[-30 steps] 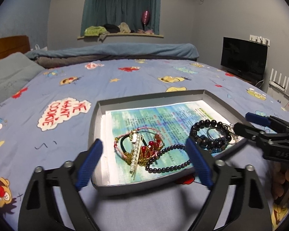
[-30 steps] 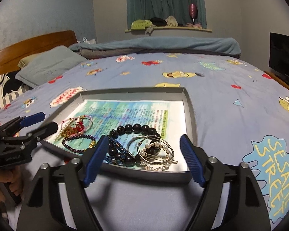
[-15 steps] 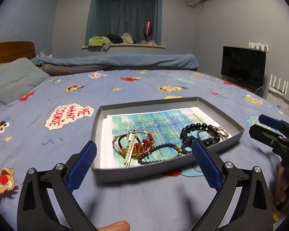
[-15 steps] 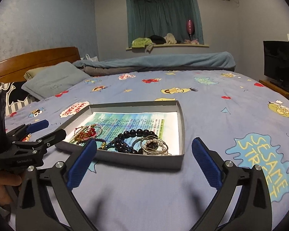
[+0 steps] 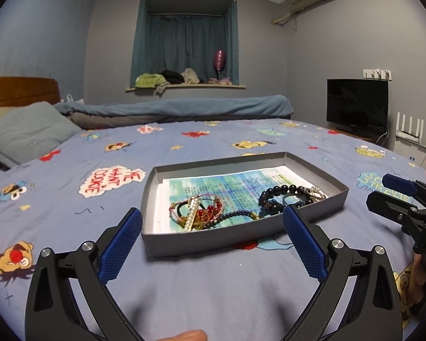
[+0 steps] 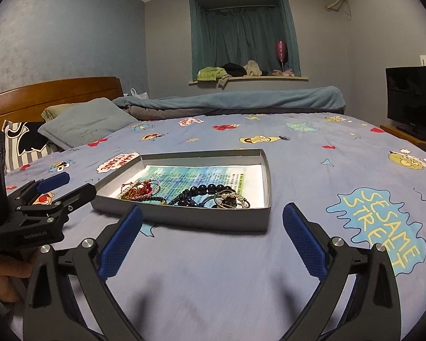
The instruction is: Organize jewelry
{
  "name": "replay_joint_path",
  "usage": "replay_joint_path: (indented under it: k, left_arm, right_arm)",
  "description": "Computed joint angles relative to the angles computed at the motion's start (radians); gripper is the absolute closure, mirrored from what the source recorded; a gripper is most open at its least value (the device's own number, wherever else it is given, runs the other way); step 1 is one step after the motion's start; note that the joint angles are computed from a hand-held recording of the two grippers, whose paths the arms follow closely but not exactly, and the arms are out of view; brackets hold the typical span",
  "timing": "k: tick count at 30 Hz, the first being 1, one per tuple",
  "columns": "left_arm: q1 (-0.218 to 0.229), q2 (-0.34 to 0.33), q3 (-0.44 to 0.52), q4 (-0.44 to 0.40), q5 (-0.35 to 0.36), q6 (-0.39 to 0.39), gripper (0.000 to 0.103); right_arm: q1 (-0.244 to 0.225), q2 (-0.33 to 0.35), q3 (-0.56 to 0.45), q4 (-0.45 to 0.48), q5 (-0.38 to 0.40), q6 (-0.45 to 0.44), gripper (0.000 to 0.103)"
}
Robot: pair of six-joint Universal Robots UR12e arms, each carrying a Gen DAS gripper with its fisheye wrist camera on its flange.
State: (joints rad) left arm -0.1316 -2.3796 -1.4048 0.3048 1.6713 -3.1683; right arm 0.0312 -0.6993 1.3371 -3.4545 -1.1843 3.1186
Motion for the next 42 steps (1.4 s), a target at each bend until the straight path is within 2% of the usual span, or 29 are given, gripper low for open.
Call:
replay_joint_path:
  k: [42]
  left_arm:
    - [0.003, 0.0, 0.003, -0.03, -0.012, -0.014, 0.005]
  right_arm:
    - [0.001, -0.003, 0.01, -0.008, -0.001, -0.005, 0.005]
